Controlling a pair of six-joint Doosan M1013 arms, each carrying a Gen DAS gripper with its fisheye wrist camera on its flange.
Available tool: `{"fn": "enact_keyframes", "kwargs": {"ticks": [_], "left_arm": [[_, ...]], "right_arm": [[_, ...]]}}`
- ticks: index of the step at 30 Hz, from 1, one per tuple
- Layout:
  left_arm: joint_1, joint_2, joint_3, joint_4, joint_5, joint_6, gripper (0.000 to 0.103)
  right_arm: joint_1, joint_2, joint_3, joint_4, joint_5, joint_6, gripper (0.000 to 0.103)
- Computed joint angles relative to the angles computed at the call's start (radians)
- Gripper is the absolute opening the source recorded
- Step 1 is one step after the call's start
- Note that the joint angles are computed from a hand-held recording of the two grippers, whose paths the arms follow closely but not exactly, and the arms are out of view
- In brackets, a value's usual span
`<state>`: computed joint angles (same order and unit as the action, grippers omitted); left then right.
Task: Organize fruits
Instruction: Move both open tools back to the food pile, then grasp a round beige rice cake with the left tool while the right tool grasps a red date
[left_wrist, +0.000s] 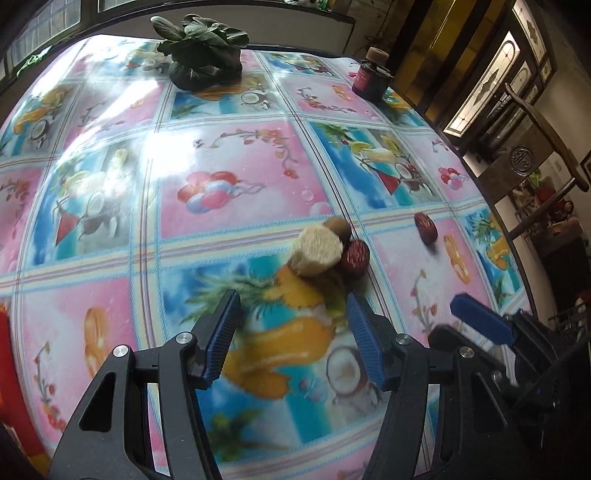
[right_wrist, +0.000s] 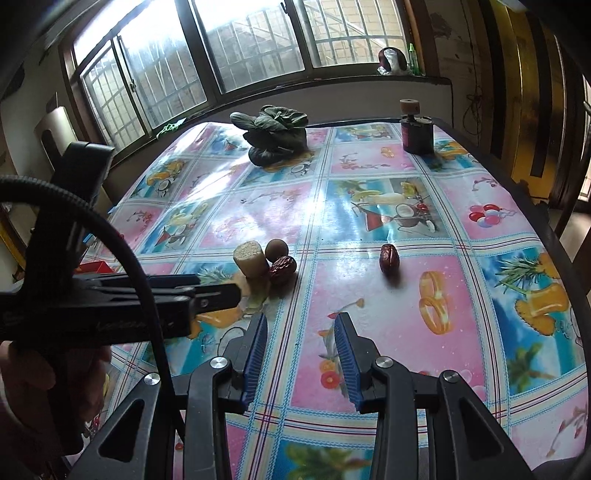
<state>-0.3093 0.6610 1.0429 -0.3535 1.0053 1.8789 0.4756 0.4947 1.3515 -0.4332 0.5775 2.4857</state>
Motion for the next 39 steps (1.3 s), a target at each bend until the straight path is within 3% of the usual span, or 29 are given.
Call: {"fn": "enact_keyframes", "kwargs": {"ticks": [7, 11, 13, 24, 31, 32, 33, 39], "left_arm": [[-0.007, 0.026, -0.033, -0.013, -0.031, 0.040, 0.060], [-0.005, 0.021, -0.011, -0.044, -0.092, 0.079, 0.058], [-0.006, 0.015, 0.000, -0.030, -0.109, 0.085, 0.029], [0.022, -0.028, 0.054, 0.043, -0.117, 0.006, 0.029], [0.031, -0.047, 0.085, 0.053, -0.121, 0.006, 0.029], [0.032, -0.049, 0.088, 0.054, -0.124, 0.006, 0.029], [0.033, -0.050, 0.090, 0.054, -0.125, 0.005, 0.029], [0.036, -0.067, 0.110, 0.063, -0.139, -0.003, 0.029]], "right_arm": [[-0.013, 0.004, -0.002, 0.026, -0.012, -0.024, 0.037], [-0.021, 0.009, -0.006, 0.047, -0.015, -0.039, 0.037], [-0.023, 0.012, -0.010, 0.064, -0.013, -0.056, 0.037], [-0.033, 0.083, -0.125, 0.164, 0.037, -0.235, 0.037], [-0.041, 0.150, -0.231, 0.152, 0.151, -0.331, 0.036], [-0.045, 0.154, -0.233, 0.176, 0.153, -0.353, 0.036], [-0.043, 0.151, -0.225, 0.158, 0.135, -0.341, 0.027], [-0.036, 0.135, -0.204, 0.179, 0.117, -0.340, 0.027]]}}
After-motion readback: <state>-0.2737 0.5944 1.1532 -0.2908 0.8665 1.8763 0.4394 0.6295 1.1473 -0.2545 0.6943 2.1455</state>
